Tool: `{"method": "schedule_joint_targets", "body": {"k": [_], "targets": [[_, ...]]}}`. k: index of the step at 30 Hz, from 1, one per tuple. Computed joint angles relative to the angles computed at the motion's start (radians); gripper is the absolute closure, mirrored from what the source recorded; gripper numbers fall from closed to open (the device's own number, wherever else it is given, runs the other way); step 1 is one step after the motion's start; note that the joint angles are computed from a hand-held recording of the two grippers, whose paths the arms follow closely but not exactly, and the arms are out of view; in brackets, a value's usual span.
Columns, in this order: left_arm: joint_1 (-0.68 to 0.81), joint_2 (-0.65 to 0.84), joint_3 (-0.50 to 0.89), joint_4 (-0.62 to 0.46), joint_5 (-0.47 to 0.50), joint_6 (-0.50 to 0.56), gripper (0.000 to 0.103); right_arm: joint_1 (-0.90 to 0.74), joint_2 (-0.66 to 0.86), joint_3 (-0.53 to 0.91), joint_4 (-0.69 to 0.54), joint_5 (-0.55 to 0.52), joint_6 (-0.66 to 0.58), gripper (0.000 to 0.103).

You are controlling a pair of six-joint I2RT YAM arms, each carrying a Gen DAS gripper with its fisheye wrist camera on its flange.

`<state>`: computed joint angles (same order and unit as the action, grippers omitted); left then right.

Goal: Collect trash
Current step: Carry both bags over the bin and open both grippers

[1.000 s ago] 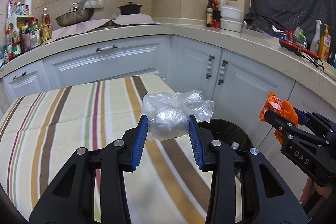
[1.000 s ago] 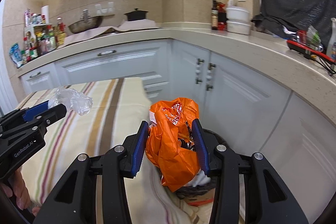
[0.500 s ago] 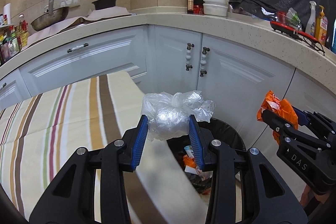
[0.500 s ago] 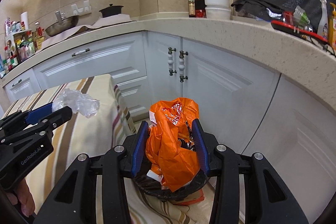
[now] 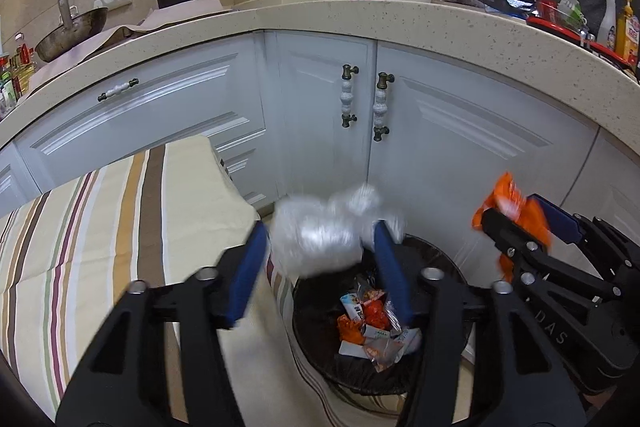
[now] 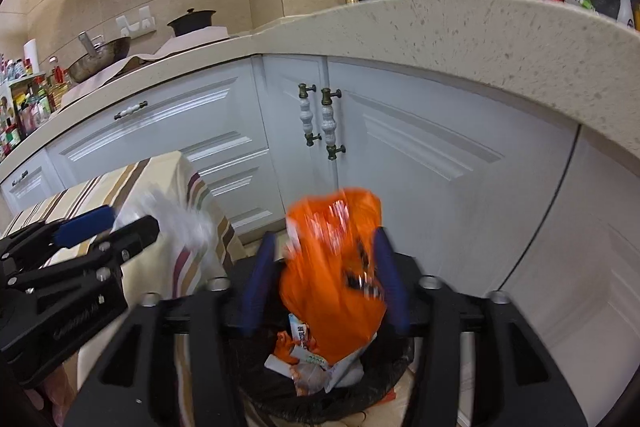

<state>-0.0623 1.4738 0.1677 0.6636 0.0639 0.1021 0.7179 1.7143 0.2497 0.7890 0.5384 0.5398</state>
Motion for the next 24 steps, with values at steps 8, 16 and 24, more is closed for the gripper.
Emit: {"method": "schedule_joint_targets", "body": {"k": [8, 16, 24], "targets": [[0.013, 0.040, 0.031, -0.008, 0.013, 0.002, 0.042, -0.005, 0.012, 0.012, 0.006, 0.006, 0.002, 0.042], [0.081, -0.100, -0.014, -0.073, 0.053, 0.028, 0.036, 0.041, -0.071, 0.012, -0.092, 0.057, 0.040, 0.040], [0.194, -0.345, -0.064, -0.239, 0.139, 0.078, 0.034, 0.154, -0.190, 0.023, -0.255, 0.154, 0.100, 0.039]]}}
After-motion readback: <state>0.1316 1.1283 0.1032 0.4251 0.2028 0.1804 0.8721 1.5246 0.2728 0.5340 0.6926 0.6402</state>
